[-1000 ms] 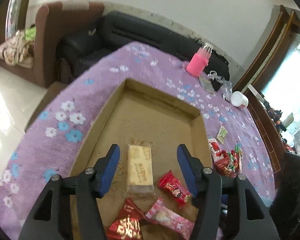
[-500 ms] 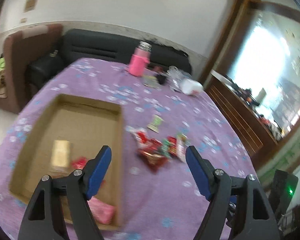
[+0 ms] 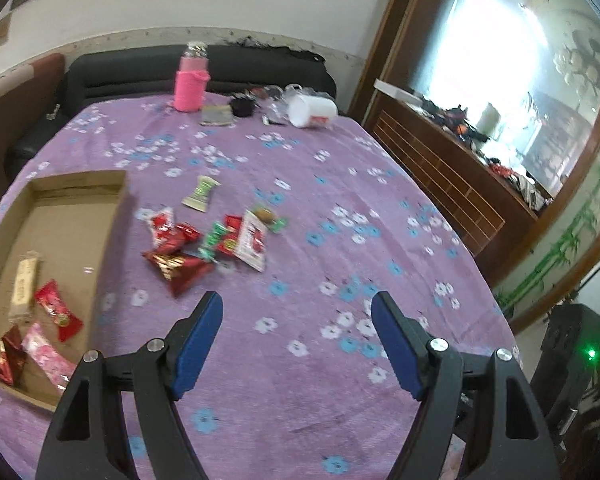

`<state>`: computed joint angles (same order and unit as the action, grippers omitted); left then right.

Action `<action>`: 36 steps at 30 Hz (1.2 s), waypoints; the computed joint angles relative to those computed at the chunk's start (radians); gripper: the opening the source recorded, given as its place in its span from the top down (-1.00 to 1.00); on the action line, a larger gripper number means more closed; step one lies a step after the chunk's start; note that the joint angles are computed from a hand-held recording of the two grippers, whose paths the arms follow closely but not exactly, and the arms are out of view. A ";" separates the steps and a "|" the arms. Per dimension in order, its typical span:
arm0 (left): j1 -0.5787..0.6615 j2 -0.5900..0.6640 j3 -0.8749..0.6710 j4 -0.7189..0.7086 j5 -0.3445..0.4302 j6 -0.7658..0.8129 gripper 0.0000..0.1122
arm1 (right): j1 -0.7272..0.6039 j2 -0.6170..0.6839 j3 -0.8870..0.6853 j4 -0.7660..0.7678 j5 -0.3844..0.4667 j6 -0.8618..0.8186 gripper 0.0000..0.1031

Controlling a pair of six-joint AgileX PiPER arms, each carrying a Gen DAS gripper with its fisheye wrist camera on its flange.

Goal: Organize snacks
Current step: 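Withdraw both tools from the box toward the remaining snacks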

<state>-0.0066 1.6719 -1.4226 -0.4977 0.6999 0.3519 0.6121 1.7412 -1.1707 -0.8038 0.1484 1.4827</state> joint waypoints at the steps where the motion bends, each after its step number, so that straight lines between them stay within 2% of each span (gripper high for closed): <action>1: -0.009 0.006 -0.005 0.004 0.006 -0.008 -0.35 | -0.007 -0.012 0.020 -0.065 -0.007 0.070 0.03; 4: -0.034 0.007 0.007 0.017 -0.008 -0.023 -0.35 | -0.022 -0.025 0.044 -0.123 -0.008 0.147 0.03; 7: -0.061 -0.003 0.034 0.059 -0.051 -0.068 -0.35 | -0.030 -0.016 0.037 -0.082 0.021 0.117 0.03; 10: -0.071 -0.007 0.049 0.084 -0.071 -0.117 -0.51 | -0.030 -0.016 0.038 -0.083 0.029 0.123 0.03; 13: -0.070 -0.014 0.060 0.074 -0.078 -0.122 -0.53 | -0.024 -0.022 0.046 -0.138 0.036 0.168 0.03; 15: -0.068 -0.010 0.056 0.076 -0.066 -0.130 -0.53 | -0.023 -0.023 0.048 -0.156 0.042 0.187 0.03; 17: -0.049 -0.005 0.059 0.012 -0.040 -0.079 -0.53 | -0.023 -0.025 0.052 -0.174 0.048 0.212 0.03; 22: -0.032 -0.010 0.092 -0.059 -0.035 -0.033 -0.53 | -0.018 -0.031 0.061 -0.199 0.067 0.247 0.03; 28: -0.023 -0.003 0.087 -0.103 0.016 0.033 -0.53 | -0.009 -0.017 0.043 -0.139 0.090 0.191 0.03; 36: -0.011 0.001 0.098 -0.117 0.012 0.054 -0.53 | -0.003 0.008 0.019 -0.090 0.102 0.142 0.03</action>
<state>-0.0181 1.6731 -1.3242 -0.6146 0.7122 0.4058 0.6090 1.7492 -1.1521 -0.8940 0.2504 1.6245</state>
